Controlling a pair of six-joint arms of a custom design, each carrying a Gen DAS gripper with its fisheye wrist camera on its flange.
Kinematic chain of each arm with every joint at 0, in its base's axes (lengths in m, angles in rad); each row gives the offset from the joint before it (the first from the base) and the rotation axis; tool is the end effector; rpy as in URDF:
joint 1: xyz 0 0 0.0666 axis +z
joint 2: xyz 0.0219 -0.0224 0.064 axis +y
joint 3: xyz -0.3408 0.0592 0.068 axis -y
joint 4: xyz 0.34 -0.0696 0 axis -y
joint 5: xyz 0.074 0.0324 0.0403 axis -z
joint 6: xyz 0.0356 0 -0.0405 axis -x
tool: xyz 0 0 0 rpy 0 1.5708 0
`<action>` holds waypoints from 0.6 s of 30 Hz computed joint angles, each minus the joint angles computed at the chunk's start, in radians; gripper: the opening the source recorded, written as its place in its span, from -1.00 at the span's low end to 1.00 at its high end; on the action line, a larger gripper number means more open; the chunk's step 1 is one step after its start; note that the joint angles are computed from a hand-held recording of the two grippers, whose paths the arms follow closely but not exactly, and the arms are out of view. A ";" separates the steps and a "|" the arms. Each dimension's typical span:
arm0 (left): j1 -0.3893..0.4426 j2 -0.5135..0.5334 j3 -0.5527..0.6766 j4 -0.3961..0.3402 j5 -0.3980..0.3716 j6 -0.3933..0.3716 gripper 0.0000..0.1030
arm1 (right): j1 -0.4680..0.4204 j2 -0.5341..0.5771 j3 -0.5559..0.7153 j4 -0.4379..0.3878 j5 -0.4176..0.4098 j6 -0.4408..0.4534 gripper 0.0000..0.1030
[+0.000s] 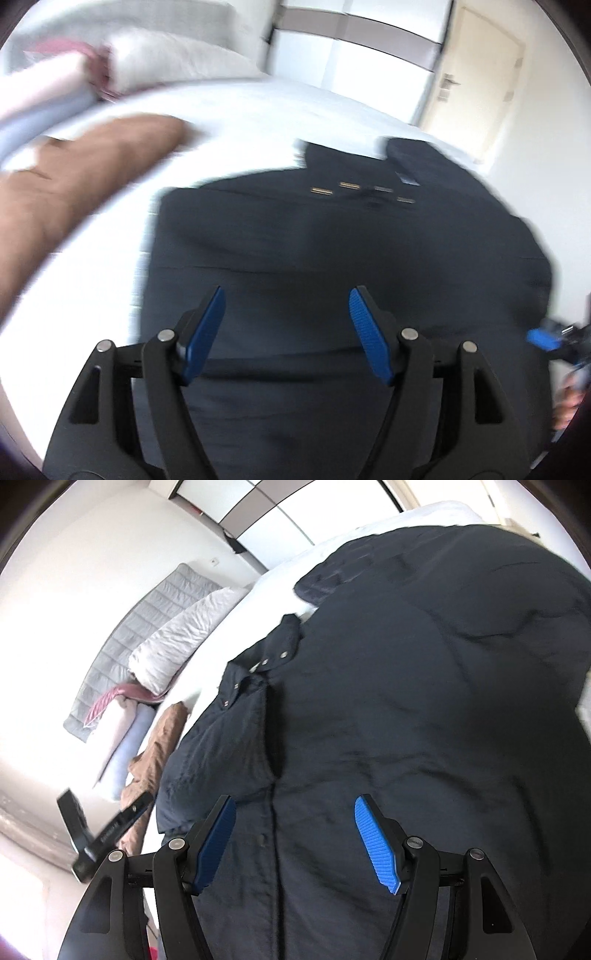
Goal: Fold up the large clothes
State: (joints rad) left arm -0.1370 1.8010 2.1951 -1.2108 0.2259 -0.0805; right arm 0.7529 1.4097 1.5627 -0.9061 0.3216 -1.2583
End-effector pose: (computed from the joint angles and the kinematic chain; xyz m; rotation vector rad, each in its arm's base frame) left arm 0.5477 -0.0840 0.4981 0.3644 2.3528 -0.2963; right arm 0.3355 0.2984 0.4559 0.7519 2.2475 0.6596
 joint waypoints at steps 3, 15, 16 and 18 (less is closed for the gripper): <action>0.030 -0.055 -0.140 0.116 -0.043 0.000 0.31 | -0.034 0.103 0.064 0.095 -0.046 0.058 0.30; 0.045 -0.051 -0.270 0.162 0.023 0.003 0.26 | -0.056 0.564 0.625 -0.324 0.053 0.283 -0.82; 0.033 -0.059 -0.280 0.165 -0.014 -0.004 0.26 | -0.058 0.573 0.638 -0.338 0.049 0.280 -0.82; 0.006 -0.088 -0.308 0.182 -0.094 -0.008 0.27 | -0.053 0.578 0.654 -0.357 0.056 0.270 -0.78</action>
State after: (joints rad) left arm -0.1313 1.7128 1.8870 -1.0283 0.1319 -0.0887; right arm 0.6994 1.9875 2.2169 -1.2634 0.3776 -0.9880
